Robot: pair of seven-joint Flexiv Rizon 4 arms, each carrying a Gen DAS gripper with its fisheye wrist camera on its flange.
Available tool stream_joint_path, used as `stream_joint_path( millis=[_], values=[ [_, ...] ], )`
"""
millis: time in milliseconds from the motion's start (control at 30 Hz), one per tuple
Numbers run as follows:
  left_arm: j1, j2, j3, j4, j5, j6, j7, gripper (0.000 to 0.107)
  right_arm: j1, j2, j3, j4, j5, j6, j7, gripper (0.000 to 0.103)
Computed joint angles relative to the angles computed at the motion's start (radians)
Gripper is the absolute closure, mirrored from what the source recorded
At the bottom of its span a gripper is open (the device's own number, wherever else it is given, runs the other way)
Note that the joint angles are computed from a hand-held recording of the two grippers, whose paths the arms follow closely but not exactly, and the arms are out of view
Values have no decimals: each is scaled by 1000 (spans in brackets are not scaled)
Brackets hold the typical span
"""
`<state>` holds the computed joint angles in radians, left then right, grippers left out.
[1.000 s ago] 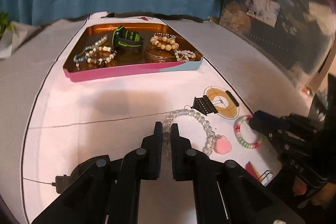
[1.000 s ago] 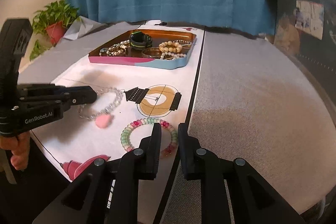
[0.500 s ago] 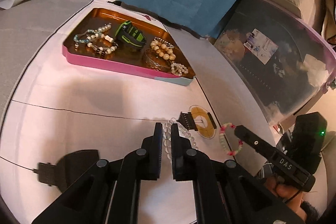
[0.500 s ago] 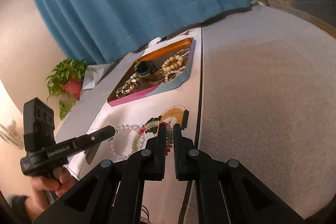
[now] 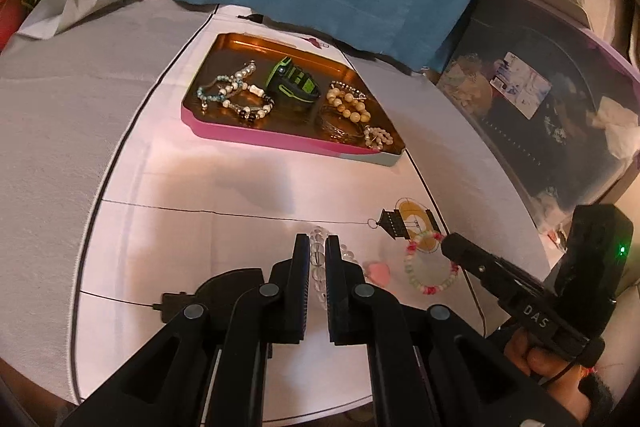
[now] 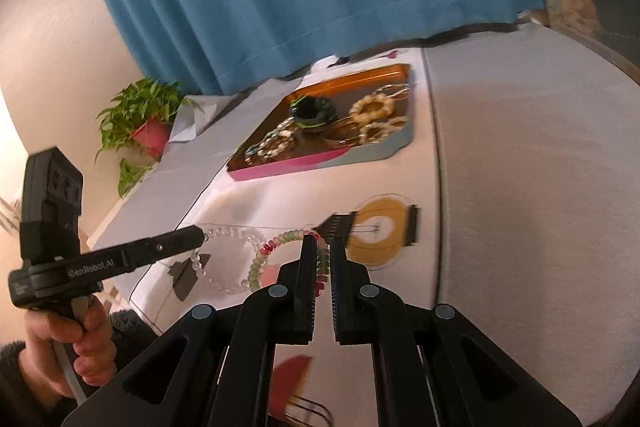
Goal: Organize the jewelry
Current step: 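Grasp the clear crystal bracelet with the left gripper while the right grasps the pink-green bracelet, then carry both held bracelets over the copper tray and open both grippers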
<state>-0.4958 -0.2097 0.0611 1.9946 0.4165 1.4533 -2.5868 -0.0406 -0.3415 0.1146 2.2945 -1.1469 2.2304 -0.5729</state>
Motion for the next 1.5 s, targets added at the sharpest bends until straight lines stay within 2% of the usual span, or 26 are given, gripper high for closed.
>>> stream_joint_path(
  millis=[167,300,400,600,700,800,933,1100,1267,1400,1500],
  values=[
    [-4,26,-8,-22,49,-75,-11,102,19,12,13,10,42,-6,-33,96],
    [8,54,-12,-26,106,-21,-58,102,37,52,17,24,99,-35,-74,96],
    [21,77,-22,-47,140,-22,-64,102,34,84,23,18,102,-21,-88,96],
    [72,114,-56,-75,149,-15,-24,102,63,150,16,4,152,-64,-161,96],
    [106,116,-74,-69,101,10,23,102,62,164,14,-14,141,-85,-167,96],
    [129,110,-83,-77,57,15,85,102,48,157,10,-54,86,-88,-125,96],
    [123,89,-66,-143,96,-51,106,102,39,132,0,-132,10,-90,-64,96],
    [115,16,-55,-290,135,-251,155,102,42,47,-11,-286,-88,-86,8,96],
    [138,-62,-44,-363,77,-255,236,102,60,-52,-47,-469,-227,-97,128,96],
    [171,-137,-44,-418,-35,-239,331,102,112,-136,-138,-645,-396,-80,312,96],
    [196,-186,-50,-446,-132,-218,406,102,184,-214,-254,-804,-504,-55,482,96]
  ],
)
